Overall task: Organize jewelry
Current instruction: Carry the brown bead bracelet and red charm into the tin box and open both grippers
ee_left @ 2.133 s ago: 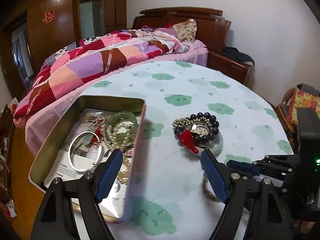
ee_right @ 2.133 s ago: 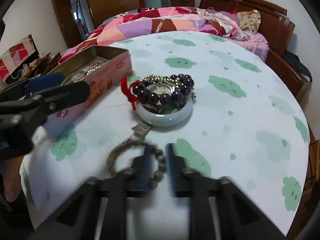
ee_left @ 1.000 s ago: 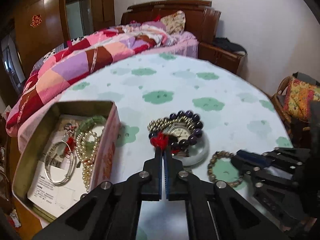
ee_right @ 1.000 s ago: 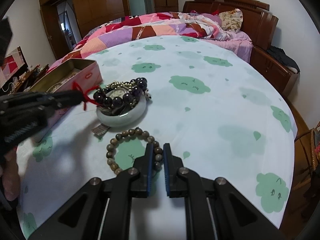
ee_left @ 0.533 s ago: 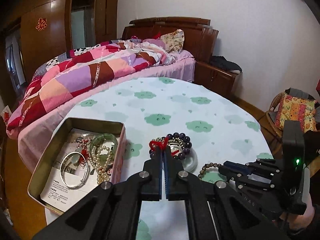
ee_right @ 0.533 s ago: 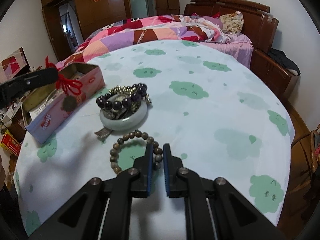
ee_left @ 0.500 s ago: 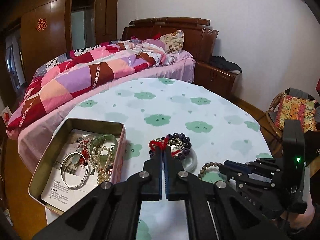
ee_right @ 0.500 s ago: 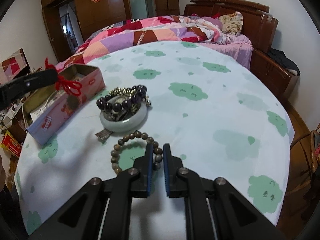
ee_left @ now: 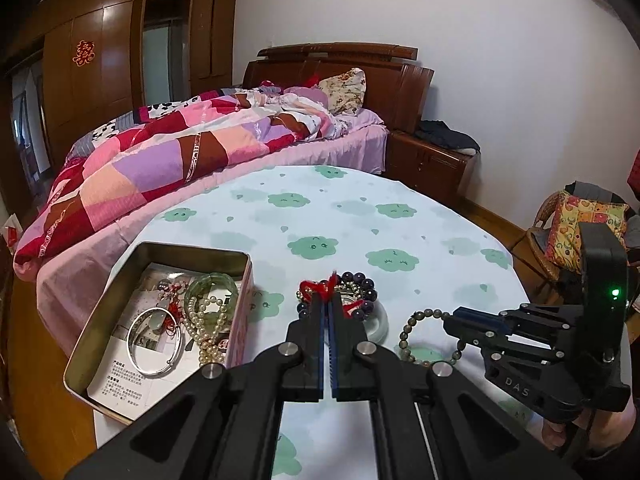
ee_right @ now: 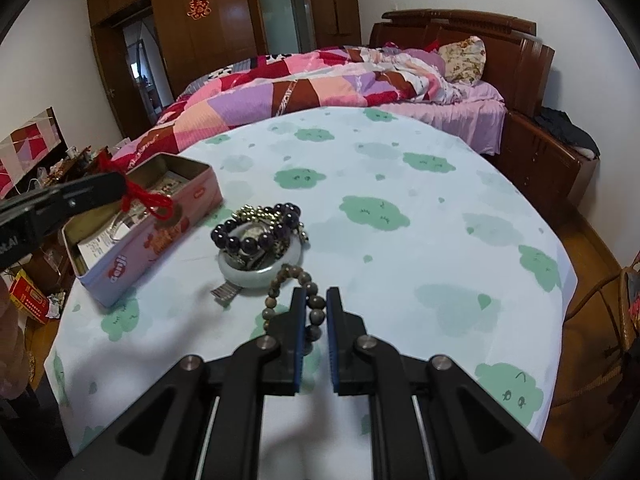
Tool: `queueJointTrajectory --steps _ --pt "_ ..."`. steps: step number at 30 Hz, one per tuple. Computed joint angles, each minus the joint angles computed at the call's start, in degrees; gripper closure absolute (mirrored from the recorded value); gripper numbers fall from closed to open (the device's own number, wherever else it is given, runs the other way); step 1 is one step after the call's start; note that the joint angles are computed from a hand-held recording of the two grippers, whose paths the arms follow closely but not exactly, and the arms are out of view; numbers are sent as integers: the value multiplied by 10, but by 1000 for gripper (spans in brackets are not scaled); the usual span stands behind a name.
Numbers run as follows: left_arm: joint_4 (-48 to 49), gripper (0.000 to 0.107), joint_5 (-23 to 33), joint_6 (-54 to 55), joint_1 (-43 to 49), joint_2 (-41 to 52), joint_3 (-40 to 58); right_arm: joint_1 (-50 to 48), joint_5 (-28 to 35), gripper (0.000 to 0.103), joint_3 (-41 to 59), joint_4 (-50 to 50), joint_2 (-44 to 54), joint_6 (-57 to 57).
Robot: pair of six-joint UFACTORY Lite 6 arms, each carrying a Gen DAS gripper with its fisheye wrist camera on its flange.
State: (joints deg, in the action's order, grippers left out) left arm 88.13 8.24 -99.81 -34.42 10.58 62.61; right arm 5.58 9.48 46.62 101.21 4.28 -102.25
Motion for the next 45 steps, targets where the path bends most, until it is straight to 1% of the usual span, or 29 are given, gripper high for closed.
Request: queueJointTrajectory --steps 5,9,14,19,23,29,32,41,45 --pt "5 107 0 -7 2 -9 -7 5 0 91 -5 -9 -19 9" --pt "19 107 2 -21 2 -14 -13 10 0 91 -8 -34 -37 38" --pt "25 107 -1 -27 6 -23 -20 17 3 91 -7 -38 -52 46" --pt "18 107 -6 -20 15 -41 -29 24 11 91 -3 -61 -66 78" --pt "-7 107 -7 7 19 -60 -37 28 21 91 4 -78 -71 102" --pt "-28 107 -10 29 34 -80 -48 54 14 91 21 -83 -67 109" --pt "-66 107 -14 66 50 -88 -51 69 10 91 34 -88 -58 114" --pt "-98 107 -35 99 98 -112 -66 116 -4 91 87 -144 -23 170" --pt "-101 107 -45 103 116 -122 -76 135 -10 91 110 -144 -4 171"
